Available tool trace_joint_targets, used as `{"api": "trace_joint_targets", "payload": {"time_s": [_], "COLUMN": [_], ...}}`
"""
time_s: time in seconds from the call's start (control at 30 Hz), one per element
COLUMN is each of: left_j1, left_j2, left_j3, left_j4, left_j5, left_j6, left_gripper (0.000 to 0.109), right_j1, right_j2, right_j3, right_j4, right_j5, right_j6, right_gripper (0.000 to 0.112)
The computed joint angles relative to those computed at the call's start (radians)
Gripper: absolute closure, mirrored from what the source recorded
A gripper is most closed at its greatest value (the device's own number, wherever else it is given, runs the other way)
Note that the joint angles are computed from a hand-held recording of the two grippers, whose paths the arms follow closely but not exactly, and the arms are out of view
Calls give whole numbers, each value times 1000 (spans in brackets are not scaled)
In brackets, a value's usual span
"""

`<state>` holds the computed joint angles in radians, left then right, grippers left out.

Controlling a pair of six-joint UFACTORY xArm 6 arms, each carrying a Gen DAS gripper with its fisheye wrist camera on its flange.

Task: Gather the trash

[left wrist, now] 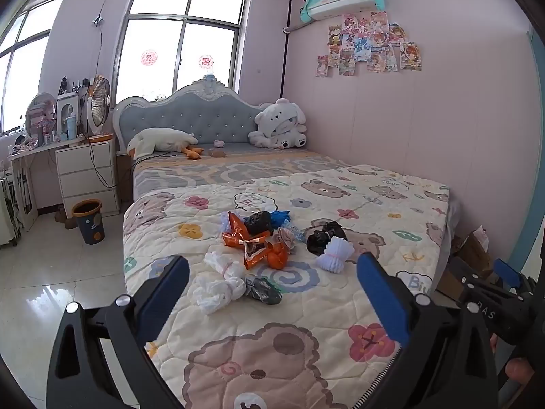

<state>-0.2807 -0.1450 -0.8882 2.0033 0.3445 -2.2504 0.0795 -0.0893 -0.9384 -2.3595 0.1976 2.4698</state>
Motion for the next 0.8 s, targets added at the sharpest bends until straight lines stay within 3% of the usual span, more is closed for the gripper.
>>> {"api": "trace_joint_targets", "payload": {"time_s": [0.8], "left_j1": [-4], "left_j2": [-2], "left_j3": [3], "left_j4": [14], "left_j5": [10], "left_j6": [-8], "left_gripper": [14], "right_j1": [-3], "right_j2": [-1], "right_j3": [-1], "right_j4": [-1], "right_j5": [-9], "right_j6": [3], "right_gripper": [17]}}
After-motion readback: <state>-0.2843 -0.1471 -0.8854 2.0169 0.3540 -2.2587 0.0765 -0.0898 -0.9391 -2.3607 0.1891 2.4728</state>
